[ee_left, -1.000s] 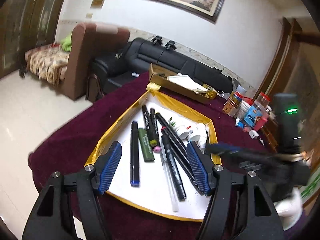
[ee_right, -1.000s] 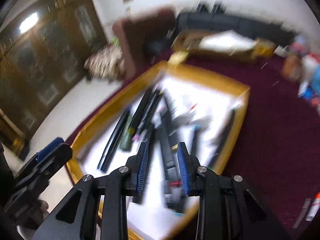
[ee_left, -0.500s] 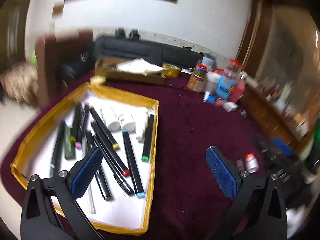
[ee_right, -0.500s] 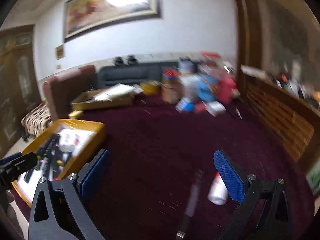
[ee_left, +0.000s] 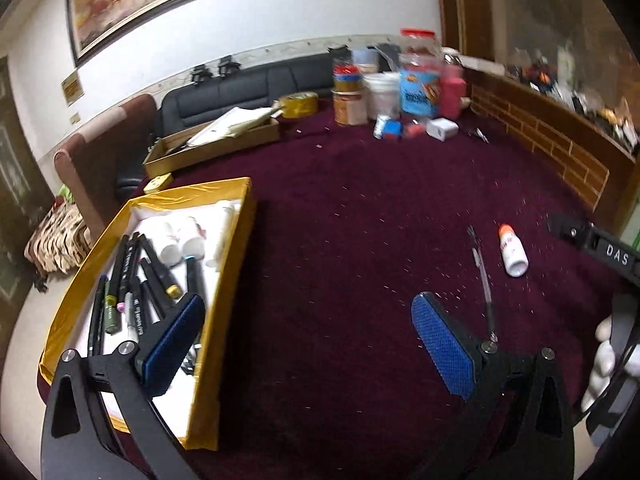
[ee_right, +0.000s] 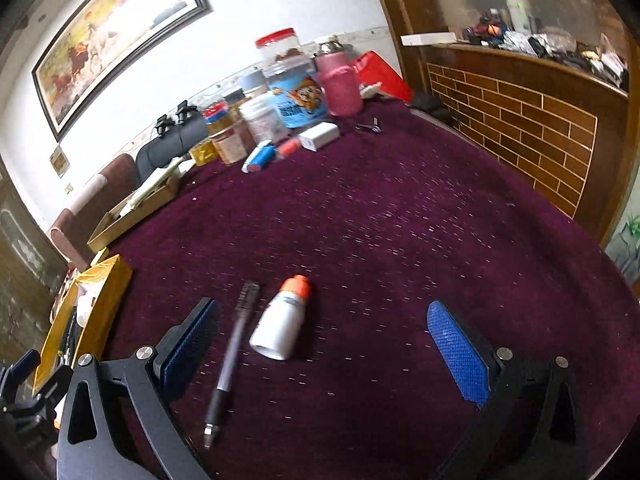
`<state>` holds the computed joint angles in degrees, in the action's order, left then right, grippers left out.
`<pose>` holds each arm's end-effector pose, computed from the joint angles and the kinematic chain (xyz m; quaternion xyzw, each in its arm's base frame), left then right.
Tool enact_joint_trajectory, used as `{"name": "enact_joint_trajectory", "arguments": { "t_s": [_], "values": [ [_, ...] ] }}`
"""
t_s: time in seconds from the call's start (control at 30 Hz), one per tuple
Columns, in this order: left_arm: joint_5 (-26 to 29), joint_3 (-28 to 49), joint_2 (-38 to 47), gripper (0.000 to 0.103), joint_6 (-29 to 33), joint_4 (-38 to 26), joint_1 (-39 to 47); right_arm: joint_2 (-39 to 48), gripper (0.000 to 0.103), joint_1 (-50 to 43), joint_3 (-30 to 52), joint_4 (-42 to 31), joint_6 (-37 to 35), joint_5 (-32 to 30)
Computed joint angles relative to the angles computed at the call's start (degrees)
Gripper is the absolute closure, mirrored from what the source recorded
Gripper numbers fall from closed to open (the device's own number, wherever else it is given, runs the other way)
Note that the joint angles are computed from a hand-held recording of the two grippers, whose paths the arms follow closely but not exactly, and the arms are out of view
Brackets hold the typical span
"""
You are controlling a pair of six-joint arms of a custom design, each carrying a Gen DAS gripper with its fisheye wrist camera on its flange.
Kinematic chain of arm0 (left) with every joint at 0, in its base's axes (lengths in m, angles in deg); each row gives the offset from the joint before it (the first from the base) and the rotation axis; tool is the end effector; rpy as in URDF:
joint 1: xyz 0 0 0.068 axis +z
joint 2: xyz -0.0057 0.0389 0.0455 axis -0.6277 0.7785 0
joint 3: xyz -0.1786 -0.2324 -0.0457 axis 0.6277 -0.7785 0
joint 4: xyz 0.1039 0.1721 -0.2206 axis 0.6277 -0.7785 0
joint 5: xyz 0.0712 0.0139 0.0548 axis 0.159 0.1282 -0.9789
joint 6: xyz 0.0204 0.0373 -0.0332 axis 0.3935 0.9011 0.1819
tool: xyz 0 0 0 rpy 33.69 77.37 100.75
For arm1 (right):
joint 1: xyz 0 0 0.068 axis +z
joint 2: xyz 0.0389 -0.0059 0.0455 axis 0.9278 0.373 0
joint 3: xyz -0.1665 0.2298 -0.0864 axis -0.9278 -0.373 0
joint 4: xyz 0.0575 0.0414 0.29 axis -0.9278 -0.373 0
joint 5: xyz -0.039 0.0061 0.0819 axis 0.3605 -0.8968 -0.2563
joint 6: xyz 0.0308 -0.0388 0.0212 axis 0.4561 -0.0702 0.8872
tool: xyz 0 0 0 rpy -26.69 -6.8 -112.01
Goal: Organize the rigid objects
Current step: 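Grasp the clear pen with left while right grasps the orange-capped white bottle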
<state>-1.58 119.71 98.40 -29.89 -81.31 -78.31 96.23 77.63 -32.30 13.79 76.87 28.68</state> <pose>0.2755 -0.2045 0.1867 0.0866 0.9054 0.0387 0.4138 0.2824 0.0441 0.1595 0.1664 0.8886 0.0982 0.4160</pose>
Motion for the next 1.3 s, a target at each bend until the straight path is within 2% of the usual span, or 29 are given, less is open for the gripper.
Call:
{"name": "enact_joint_trajectory", "arguments": {
  "t_s": [0.43, 0.73, 0.93, 1.0, 1.03, 1.07, 1.1, 1.13, 1.17, 1.23, 1.3],
  "values": [
    [0.8, 5.5, 6.6, 0.000, -0.1, -3.9, -2.2, 2.9, 0.001, -3.9, -0.6, 0.3, -1.5, -5.3],
    [2.9, 6.7, 9.0, 0.000, -0.7, -4.1, -1.3, 4.7, 0.001, -2.6, 2.2, -2.2, -3.5, -4.7],
    [6.1, 7.1, 10.1, 0.000, -1.3, -4.0, 0.2, 8.2, 0.002, 0.6, 8.1, -5.0, -6.8, -3.1],
    [8.0, 7.0, 10.1, 0.000, -1.8, -3.8, 1.0, 10.6, 0.007, 1.9, 10.5, -6.1, -8.1, -2.4],
    [8.8, 6.9, 10.1, 0.000, -2.0, -3.7, 1.3, 11.9, 0.017, 2.4, 11.6, -6.6, -8.4, -2.6],
    [10.2, 6.7, 10.1, 0.000, -2.1, -3.3, 1.8, 13.5, 0.034, 2.5, 12.9, -7.3, -8.6, -3.3],
    [11.1, 6.6, 10.1, 0.000, -2.1, -3.0, 2.1, 15.2, 0.044, 2.3, 14.3, -8.2, -8.9, -4.7],
    [11.9, 6.6, 10.1, 0.000, -1.9, -2.8, 2.3, 16.9, 0.064, 1.9, 15.7, -9.5, -9.0, -6.4],
    [12.6, 6.7, 10.3, 0.000, -1.6, -2.5, 2.4, 18.9, 0.079, 1.1, 17.1, -11.0, -8.6, -8.3],
    [13.6, 7.2, 10.9, 0.000, -0.7, -2.0, 2.0, 18.4, 0.079, 0.6, 16.3, -9.8, -8.4, -8.0],
    [15.0, 8.6, 12.2, 0.002, 0.3, -1.9, 1.4, 17.9, 0.079, -0.7, 15.2, -8.9, -7.9, -10.4]
  ]
}}
